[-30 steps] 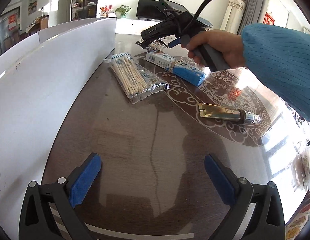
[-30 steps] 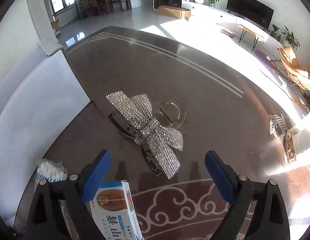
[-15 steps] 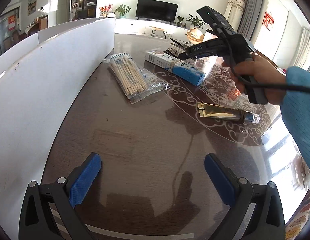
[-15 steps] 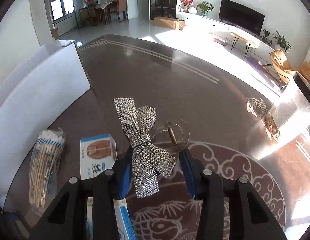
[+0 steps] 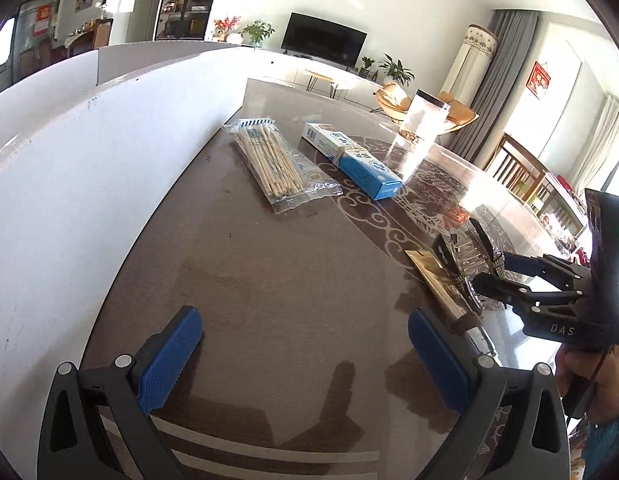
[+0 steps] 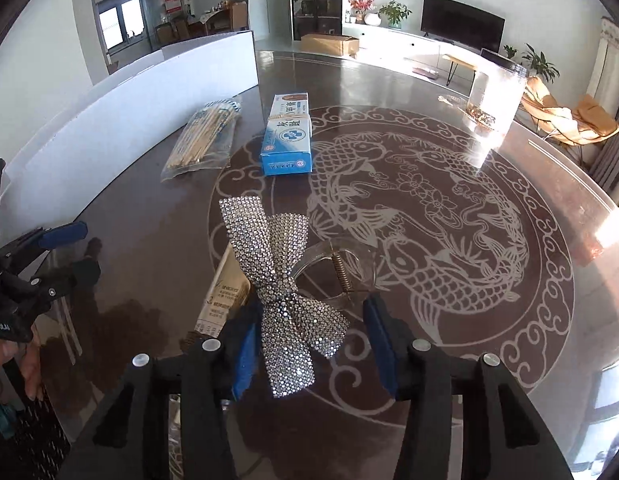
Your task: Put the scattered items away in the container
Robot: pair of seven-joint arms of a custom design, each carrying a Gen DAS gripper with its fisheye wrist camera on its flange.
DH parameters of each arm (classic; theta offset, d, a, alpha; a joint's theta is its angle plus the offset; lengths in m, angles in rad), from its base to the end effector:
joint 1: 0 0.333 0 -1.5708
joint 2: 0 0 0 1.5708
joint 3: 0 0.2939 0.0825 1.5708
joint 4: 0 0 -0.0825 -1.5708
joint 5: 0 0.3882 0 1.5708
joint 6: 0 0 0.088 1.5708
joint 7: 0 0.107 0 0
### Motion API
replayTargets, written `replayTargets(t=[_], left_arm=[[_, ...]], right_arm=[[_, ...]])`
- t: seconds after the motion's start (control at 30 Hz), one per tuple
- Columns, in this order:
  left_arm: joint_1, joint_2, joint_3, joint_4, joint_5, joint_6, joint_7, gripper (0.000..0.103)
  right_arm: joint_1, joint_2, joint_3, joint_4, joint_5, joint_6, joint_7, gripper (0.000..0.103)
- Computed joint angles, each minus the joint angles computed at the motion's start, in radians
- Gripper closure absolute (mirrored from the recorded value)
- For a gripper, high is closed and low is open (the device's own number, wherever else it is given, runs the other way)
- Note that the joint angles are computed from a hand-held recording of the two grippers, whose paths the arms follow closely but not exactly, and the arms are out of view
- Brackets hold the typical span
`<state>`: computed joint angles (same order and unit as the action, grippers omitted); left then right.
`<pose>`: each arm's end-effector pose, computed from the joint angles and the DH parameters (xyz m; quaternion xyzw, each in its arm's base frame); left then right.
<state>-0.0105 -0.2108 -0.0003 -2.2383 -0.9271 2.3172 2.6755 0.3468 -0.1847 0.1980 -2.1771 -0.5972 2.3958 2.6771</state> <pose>0.5220 -0.0207 0.4699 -0.4463 0.8052 -0.3887 0.0384 0.4614 0.2789 0.4890 -0.6032 0.7322 -0.2481 0.1964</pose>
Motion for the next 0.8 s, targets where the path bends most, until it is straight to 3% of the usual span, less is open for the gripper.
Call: replayTargets(t=[0.07,0.2,0.33,0.37,0.47,0.53,0.63,0.7,0.8], left_arm=[[0.002,-0.029,0.002,-0.035,0.002,0.011,0.020,0.000],[-0.021,-0.067,-0.003,-0.075,0.048,0.025,0.060,0.000],[-0.036,-0.085,0.009,-0.092,0.058,0.016,0.076,0.000],[-0.037,-0.085,0.014,-0.090,0.058,0.004,0.071,0.000],[-0.030,-0.078,0.031,-0.074,0.051,-0.044,0.055,0.000],[-0.021,-0.077,0.040,-0.065,0.041,-0.071,0.057,0.000],[-0.013,-0.081,0.046,-0.053,0.026,-0.118,0.074,0.000],[-0.010,-0.089,0.048,-0.047,0.030,-0.169,0.088,0.000],[-0.019,-0.100,0.041,-0.044,0.027,-0.235,0.127,0.000]], right_arm=[[-0.004,-0.031,0.035,-0.014,-0.087,-0.062,0.088,0.015],[0.025,-0.059,0.052,-0.031,-0.065,-0.170,0.101,0.015],[0.046,0.006,0.059,0.011,-0.052,-0.184,0.118,0.015],[0.050,0.027,0.067,0.032,-0.088,-0.194,0.166,0.011],[0.071,0.086,0.037,0.066,-0.085,-0.082,0.174,0.010],[0.092,0.119,0.034,0.099,-0.099,-0.091,0.145,0.010],[0.122,0.090,0.034,0.074,-0.120,-0.147,0.157,0.008],[0.131,0.034,0.038,0.017,-0.106,-0.174,0.176,0.000],[0.131,-0.074,0.043,-0.097,-0.050,-0.144,0.218,0.000]])
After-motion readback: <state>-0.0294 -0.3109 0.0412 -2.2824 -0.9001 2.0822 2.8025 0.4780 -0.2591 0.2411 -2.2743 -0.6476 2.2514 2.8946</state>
